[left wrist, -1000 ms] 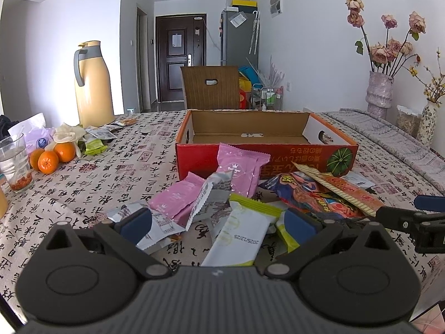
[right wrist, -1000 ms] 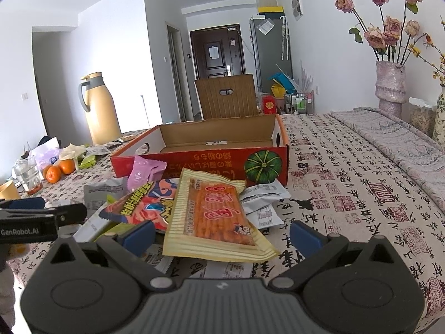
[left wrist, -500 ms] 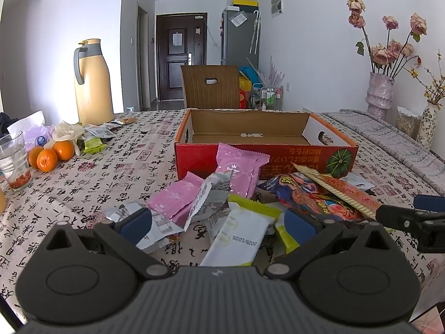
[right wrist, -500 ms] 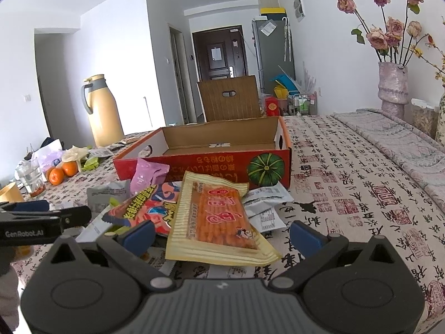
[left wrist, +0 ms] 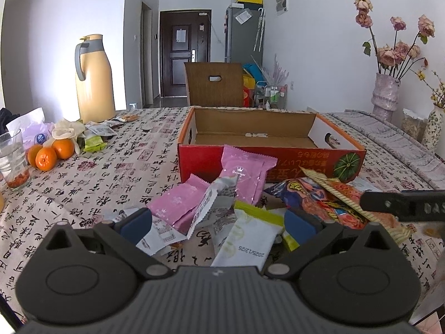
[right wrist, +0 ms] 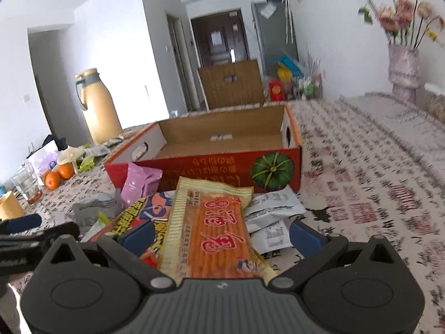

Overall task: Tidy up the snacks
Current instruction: 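Grasp the orange sausage-stick packet with right tool while left tool grasps white-green packet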

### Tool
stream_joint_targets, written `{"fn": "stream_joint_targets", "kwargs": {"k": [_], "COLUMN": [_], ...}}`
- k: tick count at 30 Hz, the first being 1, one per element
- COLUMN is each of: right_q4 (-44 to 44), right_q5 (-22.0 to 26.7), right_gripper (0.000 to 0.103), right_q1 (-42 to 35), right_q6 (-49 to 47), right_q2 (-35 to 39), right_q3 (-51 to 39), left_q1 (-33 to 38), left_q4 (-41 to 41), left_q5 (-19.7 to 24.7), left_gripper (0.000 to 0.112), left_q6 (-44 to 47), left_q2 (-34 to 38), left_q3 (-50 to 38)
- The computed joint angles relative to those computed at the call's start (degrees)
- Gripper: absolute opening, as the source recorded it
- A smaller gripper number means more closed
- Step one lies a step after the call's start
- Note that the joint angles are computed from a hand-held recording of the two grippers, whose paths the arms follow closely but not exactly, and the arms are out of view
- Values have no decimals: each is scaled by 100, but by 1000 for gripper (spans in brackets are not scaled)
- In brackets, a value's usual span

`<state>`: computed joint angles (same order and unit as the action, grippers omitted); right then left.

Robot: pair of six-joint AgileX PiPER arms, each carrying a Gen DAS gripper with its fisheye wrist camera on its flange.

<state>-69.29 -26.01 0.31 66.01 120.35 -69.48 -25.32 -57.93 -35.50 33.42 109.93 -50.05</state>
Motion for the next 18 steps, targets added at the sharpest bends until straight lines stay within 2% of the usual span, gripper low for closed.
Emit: {"fn": "stream_joint_targets", "kwargs": {"k": [3, 6, 10, 15, 18], "right_q4": [-1144, -1913, -2311, -2664, -2430], "right_q5": [71, -16, -270, -575, -552], "right_gripper": [96, 90, 82, 58, 53], "right_q1": [31, 30, -9, -94, -109], "right_q6": [1266, 2202, 2614, 2968, 2692], "right_q2": [330, 602, 802, 945, 875], "right_q3": [-602, -995, -1194, -1405, -1269], "left_q1": [52, 97, 164, 188, 185], "left_q4": [-70, -102, -99, -17, -65], "left_q5": [79, 126, 211, 256, 262], "left_gripper": [103, 103, 103, 103, 103], "left_q6": [76, 119, 129, 63, 99], "left_q2": [57, 99, 150, 183, 178], "left_q3": [-61, -109, -161, -167, -169]}}
